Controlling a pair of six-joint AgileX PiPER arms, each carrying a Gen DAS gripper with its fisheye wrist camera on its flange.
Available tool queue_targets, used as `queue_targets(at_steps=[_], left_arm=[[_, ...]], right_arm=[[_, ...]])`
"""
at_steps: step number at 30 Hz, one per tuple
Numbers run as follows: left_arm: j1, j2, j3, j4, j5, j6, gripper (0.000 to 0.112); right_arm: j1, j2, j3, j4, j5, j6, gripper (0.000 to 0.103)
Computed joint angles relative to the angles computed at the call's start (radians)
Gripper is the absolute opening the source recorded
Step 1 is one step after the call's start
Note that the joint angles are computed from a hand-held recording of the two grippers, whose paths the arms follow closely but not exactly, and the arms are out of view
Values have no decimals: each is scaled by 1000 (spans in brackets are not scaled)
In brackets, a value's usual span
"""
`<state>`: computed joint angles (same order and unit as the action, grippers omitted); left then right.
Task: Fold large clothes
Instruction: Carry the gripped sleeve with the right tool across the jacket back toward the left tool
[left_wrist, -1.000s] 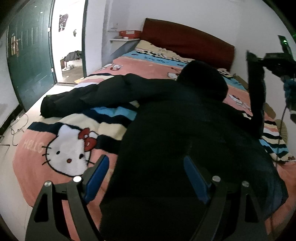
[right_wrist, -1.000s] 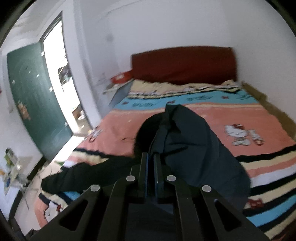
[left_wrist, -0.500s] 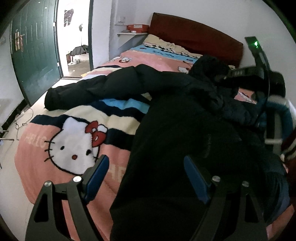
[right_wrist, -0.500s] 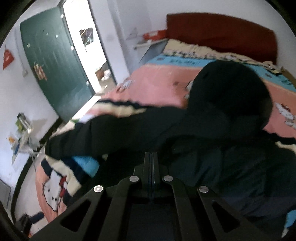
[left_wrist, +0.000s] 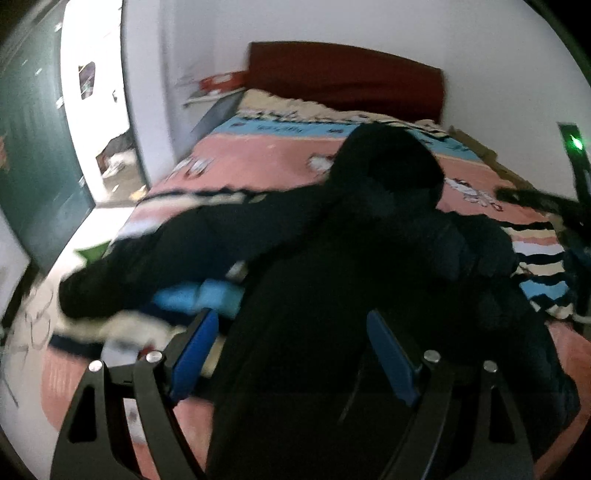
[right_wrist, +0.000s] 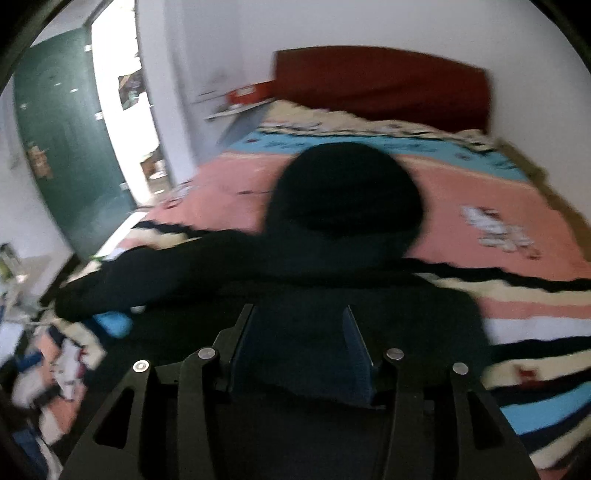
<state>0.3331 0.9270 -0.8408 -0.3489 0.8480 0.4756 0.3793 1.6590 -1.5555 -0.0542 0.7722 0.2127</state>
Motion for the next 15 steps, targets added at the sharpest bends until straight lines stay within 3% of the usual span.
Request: queue_targets(at_steps=[3,6,15], left_arm=[[-244,142,-95,175,-120,-233,83],[-393,314,-220,291,-189,-387,83],[-572,822,-603,410,-241,-600,83]], right_arm=[[-120,-41,41,12,-2,-55,47],[-221,-41,65,38,-25,-98,47],[-338,128,67,50,-144,-98,48]])
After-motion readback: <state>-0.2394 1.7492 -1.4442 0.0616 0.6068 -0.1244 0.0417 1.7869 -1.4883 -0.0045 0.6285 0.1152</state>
